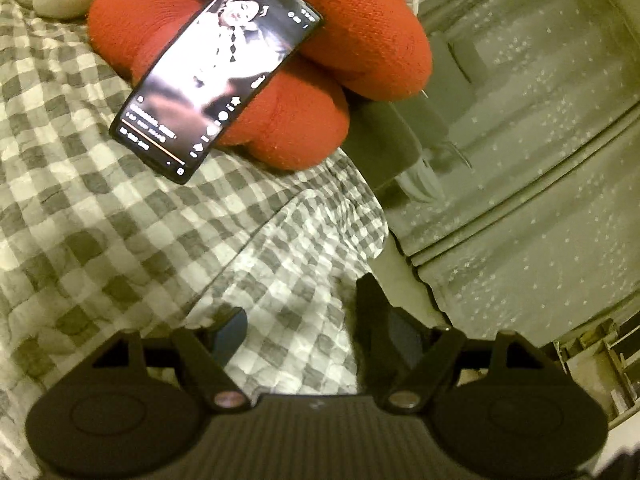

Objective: Fold clothes

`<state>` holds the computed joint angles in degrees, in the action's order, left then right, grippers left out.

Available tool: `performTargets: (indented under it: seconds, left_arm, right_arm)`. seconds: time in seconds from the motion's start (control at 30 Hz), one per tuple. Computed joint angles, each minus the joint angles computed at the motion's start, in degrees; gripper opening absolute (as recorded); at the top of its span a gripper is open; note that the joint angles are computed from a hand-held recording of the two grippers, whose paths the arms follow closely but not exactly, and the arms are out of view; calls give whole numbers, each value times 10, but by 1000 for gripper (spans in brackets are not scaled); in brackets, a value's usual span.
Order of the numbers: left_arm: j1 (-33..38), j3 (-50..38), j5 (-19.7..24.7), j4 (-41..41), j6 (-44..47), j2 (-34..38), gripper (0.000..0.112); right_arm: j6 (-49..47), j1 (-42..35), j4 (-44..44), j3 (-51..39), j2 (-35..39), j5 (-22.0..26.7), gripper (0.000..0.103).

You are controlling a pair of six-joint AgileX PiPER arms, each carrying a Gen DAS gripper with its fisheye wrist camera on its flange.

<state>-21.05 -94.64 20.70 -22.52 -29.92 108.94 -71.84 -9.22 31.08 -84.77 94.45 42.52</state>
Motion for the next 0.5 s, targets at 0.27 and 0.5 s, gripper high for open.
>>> performTargets:
  seconds: [0.27, 0.5]
  left_arm:
    - [2, -21, 7, -91, 86, 19, 79]
    - [-20, -50, 22, -47, 87, 29, 79]
  right_arm:
    - [181, -126, 120, -121, 49, 76, 5]
    - [414, -113, -43, -171, 103, 3, 5]
